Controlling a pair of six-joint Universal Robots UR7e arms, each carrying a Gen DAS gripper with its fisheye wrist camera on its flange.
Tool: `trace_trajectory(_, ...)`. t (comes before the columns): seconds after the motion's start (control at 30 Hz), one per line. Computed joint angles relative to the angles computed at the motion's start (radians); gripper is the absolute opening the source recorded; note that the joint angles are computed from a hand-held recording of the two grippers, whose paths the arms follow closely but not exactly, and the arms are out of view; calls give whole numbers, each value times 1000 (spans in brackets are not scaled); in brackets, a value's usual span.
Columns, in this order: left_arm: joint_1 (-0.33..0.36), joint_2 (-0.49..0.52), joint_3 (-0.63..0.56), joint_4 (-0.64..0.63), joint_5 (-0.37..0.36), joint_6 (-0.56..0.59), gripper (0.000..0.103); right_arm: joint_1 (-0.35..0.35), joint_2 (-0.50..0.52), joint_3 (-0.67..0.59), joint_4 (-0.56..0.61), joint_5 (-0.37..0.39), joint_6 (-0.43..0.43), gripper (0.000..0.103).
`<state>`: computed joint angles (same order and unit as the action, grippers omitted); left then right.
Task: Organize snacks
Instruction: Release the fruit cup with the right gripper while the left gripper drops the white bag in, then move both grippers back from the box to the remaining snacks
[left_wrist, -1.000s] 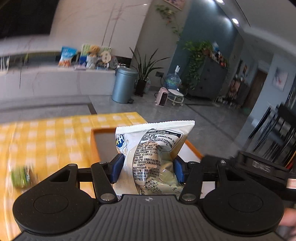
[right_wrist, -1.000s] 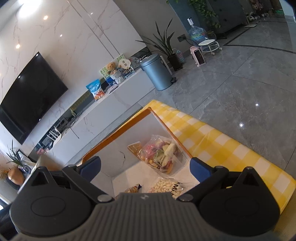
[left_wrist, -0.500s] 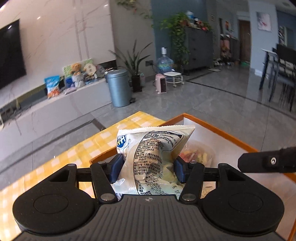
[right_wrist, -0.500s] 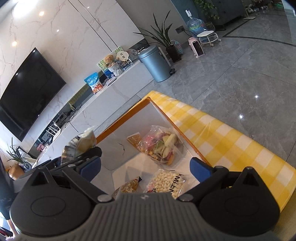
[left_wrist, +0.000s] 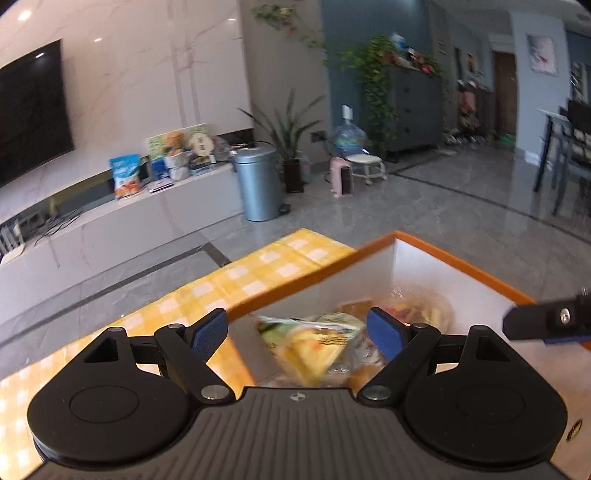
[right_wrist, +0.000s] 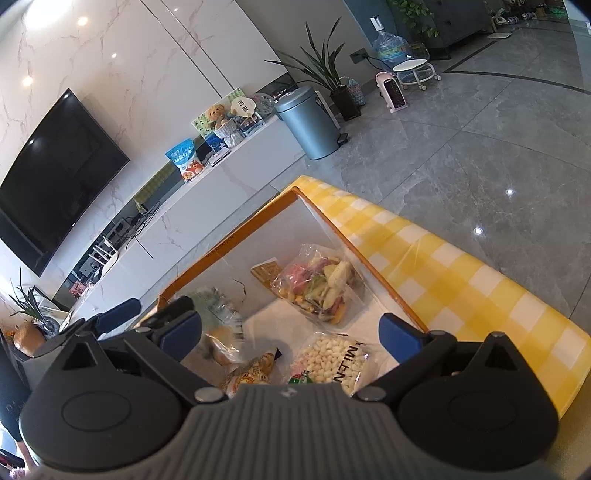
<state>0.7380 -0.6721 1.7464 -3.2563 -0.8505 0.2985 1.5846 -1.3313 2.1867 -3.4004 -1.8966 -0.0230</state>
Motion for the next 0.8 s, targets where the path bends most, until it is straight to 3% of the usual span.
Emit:
trace_trajectory(0.27, 3, -74, 40, -26, -19, -121, 100, 6, 2, -1, 1, -15, -2, 100)
trace_trajectory(0.43, -16, -136, 94, -25, 10, -176, 100, 6, -2, 5, -9, -8, 4, 100)
trace_trajectory(0.6, -23, -214, 126, 75, 2, -248, 100, 17, -1, 6, -2, 15, -1, 100)
trace_trajectory(0.8, -52, -287, 186, 135, 82, -326, 100, 63, 15, 2, 2, 61, -44, 100)
